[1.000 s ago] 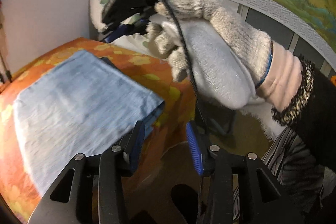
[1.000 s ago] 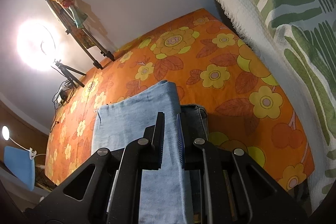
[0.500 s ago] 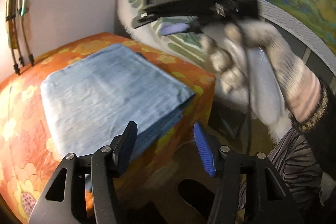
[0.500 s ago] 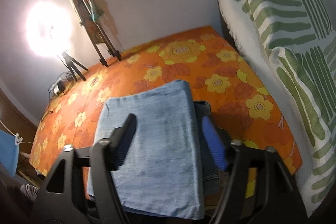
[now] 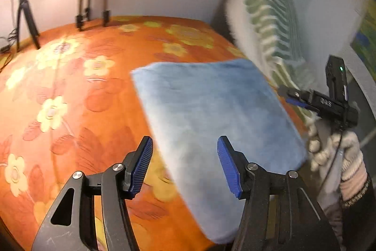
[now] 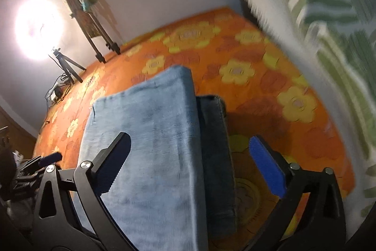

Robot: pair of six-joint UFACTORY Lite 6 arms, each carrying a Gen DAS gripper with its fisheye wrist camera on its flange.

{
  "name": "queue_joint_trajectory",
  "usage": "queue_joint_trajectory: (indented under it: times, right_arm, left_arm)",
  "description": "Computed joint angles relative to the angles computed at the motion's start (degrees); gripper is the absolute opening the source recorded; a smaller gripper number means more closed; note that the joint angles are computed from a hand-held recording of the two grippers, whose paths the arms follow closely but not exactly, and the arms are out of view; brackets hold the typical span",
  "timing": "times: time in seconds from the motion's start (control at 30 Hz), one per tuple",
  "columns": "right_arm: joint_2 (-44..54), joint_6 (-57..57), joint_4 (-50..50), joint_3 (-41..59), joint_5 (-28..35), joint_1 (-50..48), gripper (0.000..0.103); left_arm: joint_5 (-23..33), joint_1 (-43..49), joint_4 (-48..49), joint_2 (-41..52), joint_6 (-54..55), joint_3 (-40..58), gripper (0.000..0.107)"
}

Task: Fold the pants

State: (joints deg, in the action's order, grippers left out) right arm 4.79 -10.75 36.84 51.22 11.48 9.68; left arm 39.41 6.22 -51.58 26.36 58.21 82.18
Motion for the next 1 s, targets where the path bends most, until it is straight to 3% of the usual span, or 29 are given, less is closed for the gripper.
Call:
queue_joint_trajectory:
  times: [0.1, 0.17, 0.27, 0.37, 0.53, 0.67, 0.8, 0.87, 1.0]
  right_arm:
    - [5.3, -5.1, 3.6, 3.2, 1.0, -1.5, 0.103]
    - [7.6, -2.0, -0.4, 5.0, 1.6, -2.0, 0.103]
    - [10.6, -10.0, 7.4, 6.9, 3.1, -3.4, 0.103]
    - [14.6, -9.5, 5.6, 10.3, 4.8, -3.3, 0.103]
    - [19.7, -12.7, 6.3, 14.6, 7.4, -3.0, 0.102]
    - [22.6, -23.1, 16.1, 16.3, 10.9, -5.4, 0.103]
    - [23.2, -28.1, 19.4, 16.5, 11.3, -5.5, 0.103]
    - [23.3, -31.5, 21.9, 16.4, 11.0, -4.9, 0.099]
    - [23.3, -36.3, 26.0, 16.5, 12.5, -4.7, 0.079]
  left_arm:
    - [2.0, 1.4, -1.5, 5.4, -1.6, 4.6, 0.063]
    - [2.6, 1.6, -1.9, 9.0, -3.0, 7.8, 0.064]
    - [3.6, 1.5, 0.4, 13.5, -6.5, 11.9, 0.064]
    - [5.9, 1.5, 0.9, 18.1, -9.7, 17.3, 0.064]
    - [6.1, 0.5, 1.4, 21.2, -11.4, 21.1, 0.064]
    - [5.3, -0.1, 1.0, 21.9, -11.4, 21.6, 0.064]
    - [4.2, -0.5, -0.1, 22.4, -11.0, 21.8, 0.064]
    - [3.3, -0.8, -1.2, 22.4, -10.2, 21.4, 0.064]
    - [2.1, -1.7, -3.3, 22.5, -8.7, 21.1, 0.062]
